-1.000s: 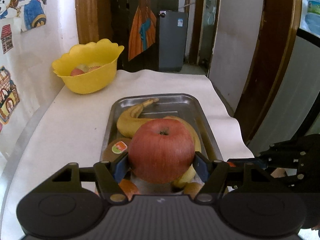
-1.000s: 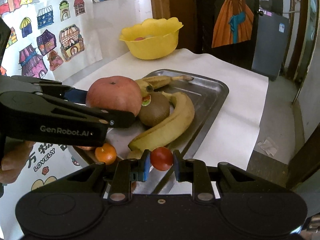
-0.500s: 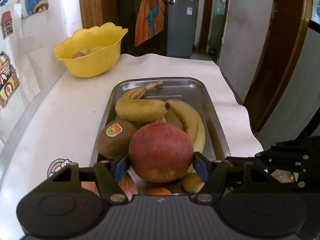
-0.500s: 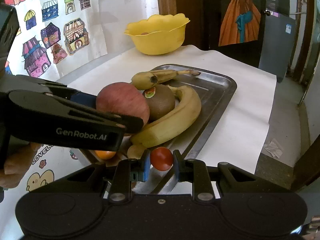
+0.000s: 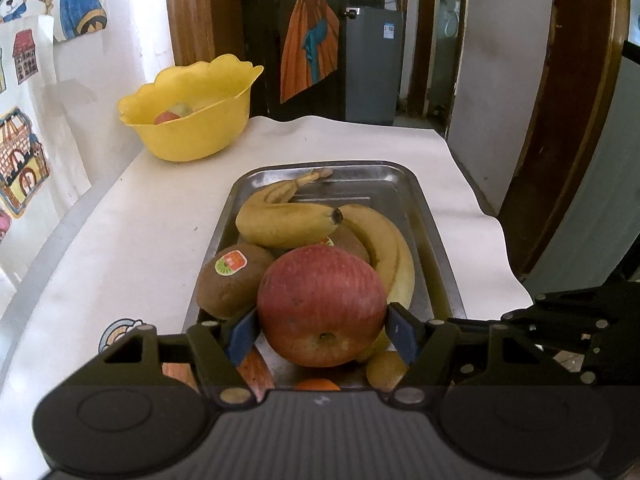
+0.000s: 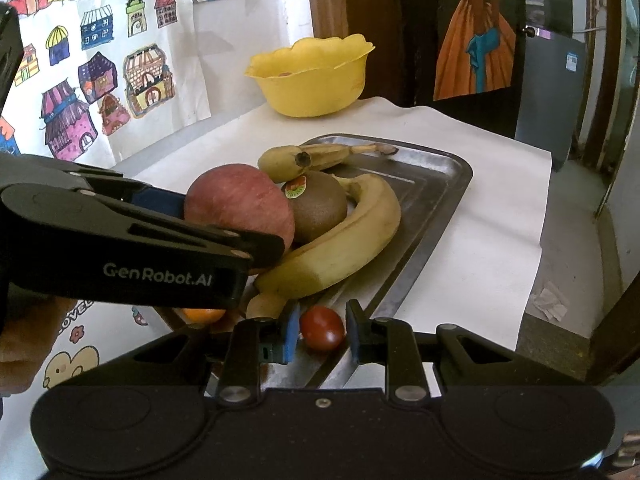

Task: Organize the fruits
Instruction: 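Carry the red apple and cherry tomato over the metal tray with both tools, then lower the apple and tomato onto the tray and open both tools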

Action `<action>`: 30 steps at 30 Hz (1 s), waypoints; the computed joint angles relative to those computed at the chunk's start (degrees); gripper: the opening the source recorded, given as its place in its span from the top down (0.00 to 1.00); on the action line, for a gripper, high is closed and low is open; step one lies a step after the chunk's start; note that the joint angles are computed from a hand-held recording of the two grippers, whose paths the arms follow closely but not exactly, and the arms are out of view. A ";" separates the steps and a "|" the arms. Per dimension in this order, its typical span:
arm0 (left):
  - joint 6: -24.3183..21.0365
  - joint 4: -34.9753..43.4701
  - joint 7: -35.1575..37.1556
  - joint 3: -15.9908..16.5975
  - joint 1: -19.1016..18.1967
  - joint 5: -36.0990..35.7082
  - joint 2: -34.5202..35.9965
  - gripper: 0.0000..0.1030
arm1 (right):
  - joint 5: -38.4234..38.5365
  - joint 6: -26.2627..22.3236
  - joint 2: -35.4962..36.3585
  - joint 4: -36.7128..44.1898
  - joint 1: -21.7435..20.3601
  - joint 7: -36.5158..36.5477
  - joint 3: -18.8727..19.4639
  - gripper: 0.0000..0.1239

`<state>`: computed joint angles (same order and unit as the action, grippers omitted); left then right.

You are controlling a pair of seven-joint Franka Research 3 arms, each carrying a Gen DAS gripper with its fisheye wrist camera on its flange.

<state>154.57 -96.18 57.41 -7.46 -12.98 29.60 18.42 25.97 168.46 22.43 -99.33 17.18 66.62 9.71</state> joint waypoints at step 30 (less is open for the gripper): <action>15.92 -12.55 -53.07 6.85 -1.01 52.41 -10.37 0.01 | 2.58 27.83 -5.04 -15.36 -10.37 3.59 16.43 0.19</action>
<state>170.50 -108.73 4.35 -0.61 -13.99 82.02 8.05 28.55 196.30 17.40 -114.68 6.81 70.21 26.14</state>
